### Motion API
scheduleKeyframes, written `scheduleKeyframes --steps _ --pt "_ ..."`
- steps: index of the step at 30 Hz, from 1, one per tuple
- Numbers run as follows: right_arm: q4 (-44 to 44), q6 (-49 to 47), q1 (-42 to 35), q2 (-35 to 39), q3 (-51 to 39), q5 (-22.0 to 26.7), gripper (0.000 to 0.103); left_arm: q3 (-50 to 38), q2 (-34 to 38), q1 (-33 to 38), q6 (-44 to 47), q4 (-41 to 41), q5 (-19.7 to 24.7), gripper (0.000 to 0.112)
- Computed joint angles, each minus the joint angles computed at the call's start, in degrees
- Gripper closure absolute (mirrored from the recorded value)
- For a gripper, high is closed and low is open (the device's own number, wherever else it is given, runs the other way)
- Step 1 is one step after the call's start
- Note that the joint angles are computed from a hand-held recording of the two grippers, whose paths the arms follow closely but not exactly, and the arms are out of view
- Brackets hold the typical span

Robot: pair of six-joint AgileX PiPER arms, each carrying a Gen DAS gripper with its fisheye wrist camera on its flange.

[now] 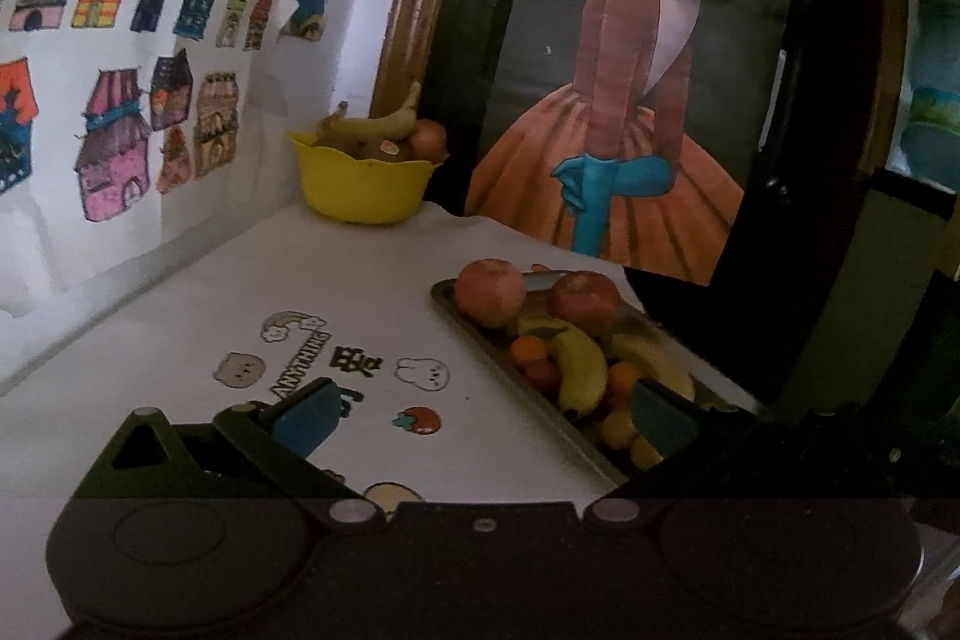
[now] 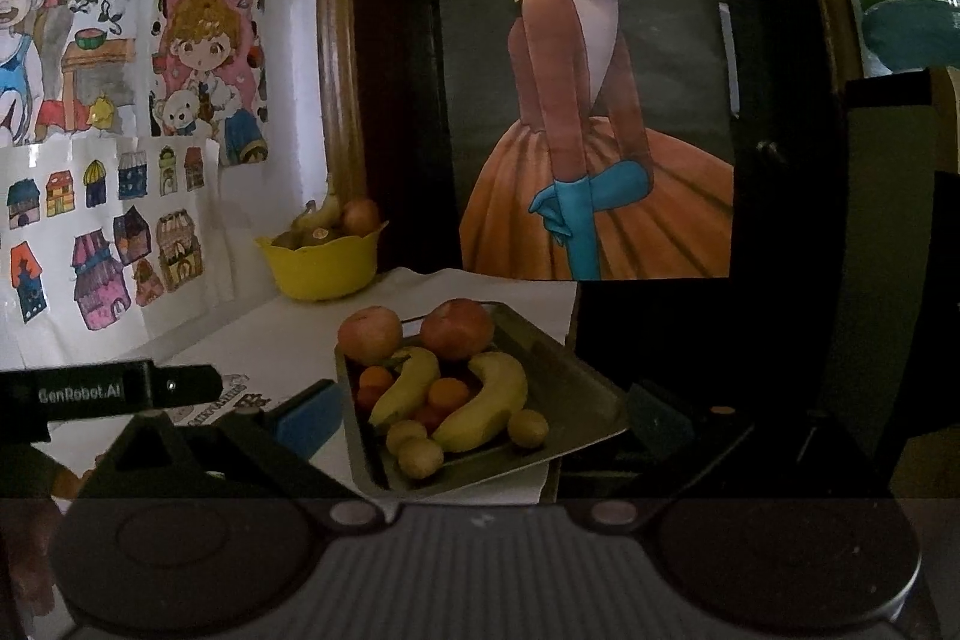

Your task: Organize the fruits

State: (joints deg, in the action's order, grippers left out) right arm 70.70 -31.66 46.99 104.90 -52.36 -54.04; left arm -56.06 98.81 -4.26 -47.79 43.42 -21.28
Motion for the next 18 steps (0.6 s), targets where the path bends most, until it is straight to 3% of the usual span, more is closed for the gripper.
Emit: scheduleKeyframes --steps 9,18 --pt "3.07 -0.63 2.29 0.18 -0.28 -1.89 0.000 3.96 -1.75 2.56 2.74 -2.59 -3.01 0.010" --pt "7.67 0.71 6.19 4.20 -3.32 -7.87 0.000 8.63 -2.14 4.94 10.62 -11.31 -7.59 0.010"
